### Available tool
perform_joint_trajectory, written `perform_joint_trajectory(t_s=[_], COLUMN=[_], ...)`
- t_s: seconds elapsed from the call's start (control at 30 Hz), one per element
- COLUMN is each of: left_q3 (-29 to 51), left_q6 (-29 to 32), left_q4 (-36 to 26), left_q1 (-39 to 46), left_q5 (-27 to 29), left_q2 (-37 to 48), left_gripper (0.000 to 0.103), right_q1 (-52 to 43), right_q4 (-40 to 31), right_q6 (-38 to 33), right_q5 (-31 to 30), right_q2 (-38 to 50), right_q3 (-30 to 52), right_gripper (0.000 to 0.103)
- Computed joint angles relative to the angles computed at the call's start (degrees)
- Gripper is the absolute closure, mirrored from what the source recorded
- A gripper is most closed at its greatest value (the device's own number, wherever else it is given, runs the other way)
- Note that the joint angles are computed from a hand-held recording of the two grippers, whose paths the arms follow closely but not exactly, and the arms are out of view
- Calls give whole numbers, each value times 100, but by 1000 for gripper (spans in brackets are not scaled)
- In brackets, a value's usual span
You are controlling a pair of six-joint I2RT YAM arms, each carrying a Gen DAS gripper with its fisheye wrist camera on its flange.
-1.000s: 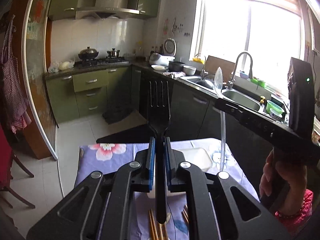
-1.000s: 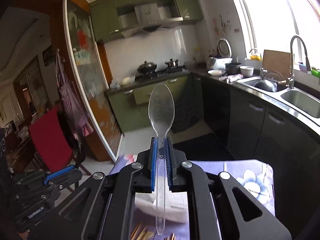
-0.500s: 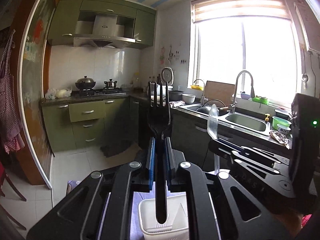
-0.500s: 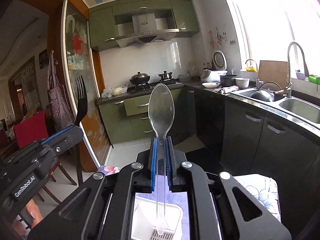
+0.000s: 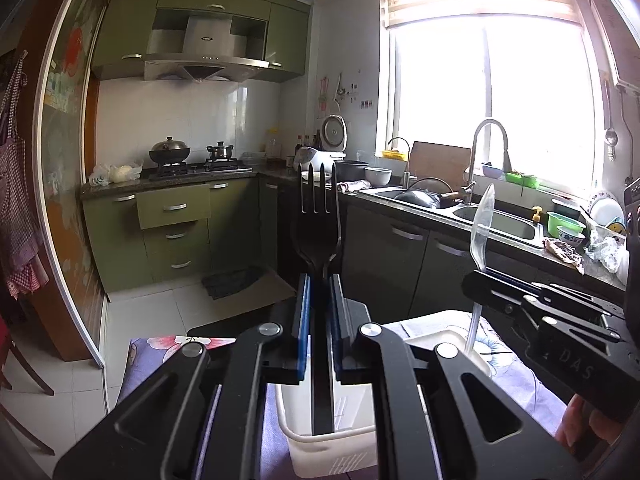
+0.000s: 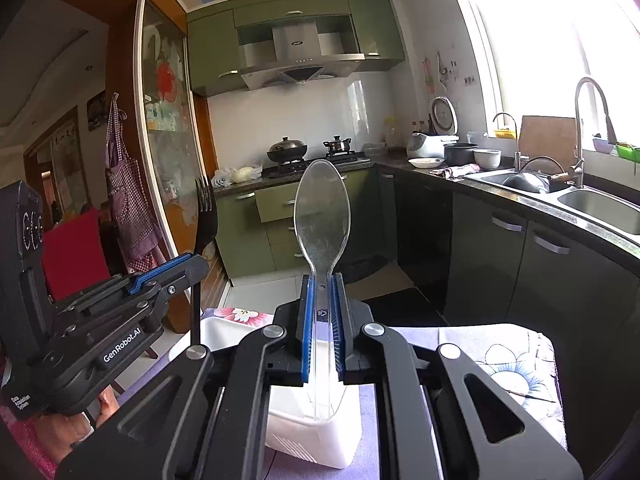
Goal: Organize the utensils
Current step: 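Lower and open the right tool into the caddy while the left tool releases the fork there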
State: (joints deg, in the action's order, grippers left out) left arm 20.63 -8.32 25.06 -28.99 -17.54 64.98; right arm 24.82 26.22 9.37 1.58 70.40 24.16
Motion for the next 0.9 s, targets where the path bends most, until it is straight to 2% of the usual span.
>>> perform_joint_trajectory(t_s=[0.2,0.33,0.53,0.67,0.73,0.9], left_q3=[-189,-274,-361,-362,-336,-313], left_q6=[130,80,146,127,131,116], left_q4=[-466,-891,-1069,-1145,-1231,-1437], left_q1=[-223,-234,-230,-212,-229,-313], left_q5=[-281,-253,-229,-194,-188,-257], left_q2=[-402,-626,-728,-829,-898,-1079], left_gripper=[94,94,92,80,75,72], right_q1=[143,319,410,483,498,549], right_q4=[-208,-406,-656,-756,-802,-978], right_q6=[-120,-169,-133,-127,-128,-147], right_q5=[187,359,376,483,502,602], right_q2=[-201,-343,-437,-548,-581,-805], right_q3=[-160,-215,-209,-220,-210,-199], right_gripper=[94,94,92,77,75,75])
